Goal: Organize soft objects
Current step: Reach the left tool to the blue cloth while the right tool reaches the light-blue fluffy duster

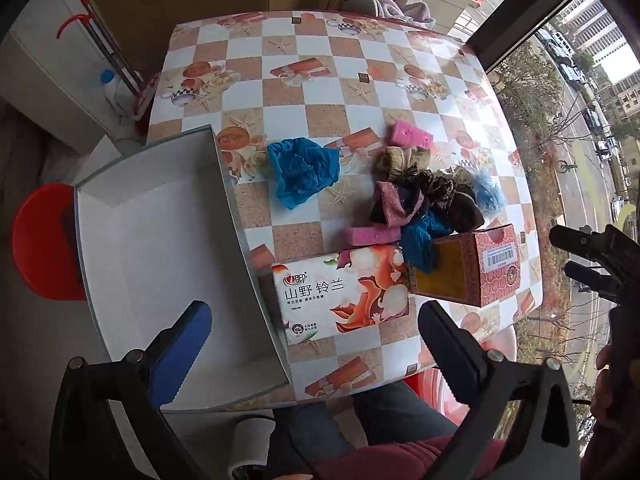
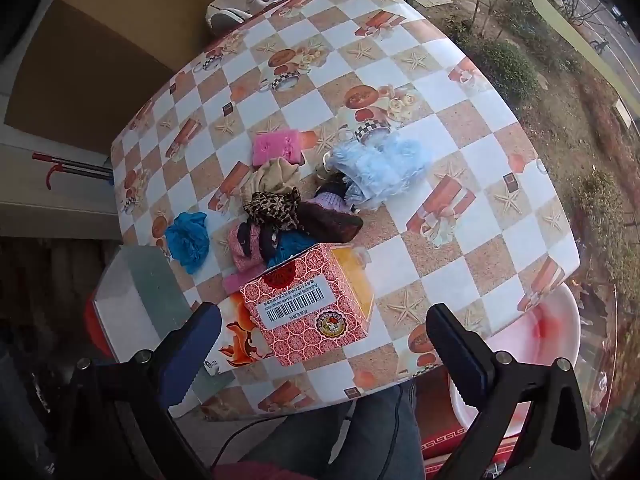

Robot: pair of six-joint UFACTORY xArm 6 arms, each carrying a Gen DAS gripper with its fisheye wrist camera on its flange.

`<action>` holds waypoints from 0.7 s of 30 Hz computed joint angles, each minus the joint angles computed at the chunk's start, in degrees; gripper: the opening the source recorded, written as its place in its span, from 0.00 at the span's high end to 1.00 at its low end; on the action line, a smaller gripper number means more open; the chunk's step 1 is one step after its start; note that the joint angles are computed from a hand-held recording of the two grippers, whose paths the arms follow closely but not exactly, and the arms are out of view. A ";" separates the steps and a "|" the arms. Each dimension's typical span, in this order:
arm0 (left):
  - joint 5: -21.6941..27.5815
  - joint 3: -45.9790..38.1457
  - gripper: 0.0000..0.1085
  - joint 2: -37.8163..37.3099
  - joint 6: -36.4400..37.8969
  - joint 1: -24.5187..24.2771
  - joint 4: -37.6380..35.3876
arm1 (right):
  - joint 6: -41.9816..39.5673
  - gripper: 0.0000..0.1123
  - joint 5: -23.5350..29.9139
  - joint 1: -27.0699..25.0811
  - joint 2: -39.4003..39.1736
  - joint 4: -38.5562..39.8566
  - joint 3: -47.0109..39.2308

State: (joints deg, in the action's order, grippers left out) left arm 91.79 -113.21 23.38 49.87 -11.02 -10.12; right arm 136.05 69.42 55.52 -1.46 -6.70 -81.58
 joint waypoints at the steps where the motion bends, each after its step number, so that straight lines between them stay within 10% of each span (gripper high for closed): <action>1: -0.50 0.64 0.05 -0.28 -0.71 -0.57 0.33 | 0.40 0.08 -0.83 0.07 -1.39 0.15 2.08; 21: -20.41 7.90 0.05 5.01 -5.63 -12.83 9.56 | 3.85 0.08 -20.18 -0.79 -16.77 5.36 31.60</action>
State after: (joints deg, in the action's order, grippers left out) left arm 71.38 -105.31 28.39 44.24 -23.85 -0.56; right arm 139.89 49.25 54.72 -18.23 -1.33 -49.99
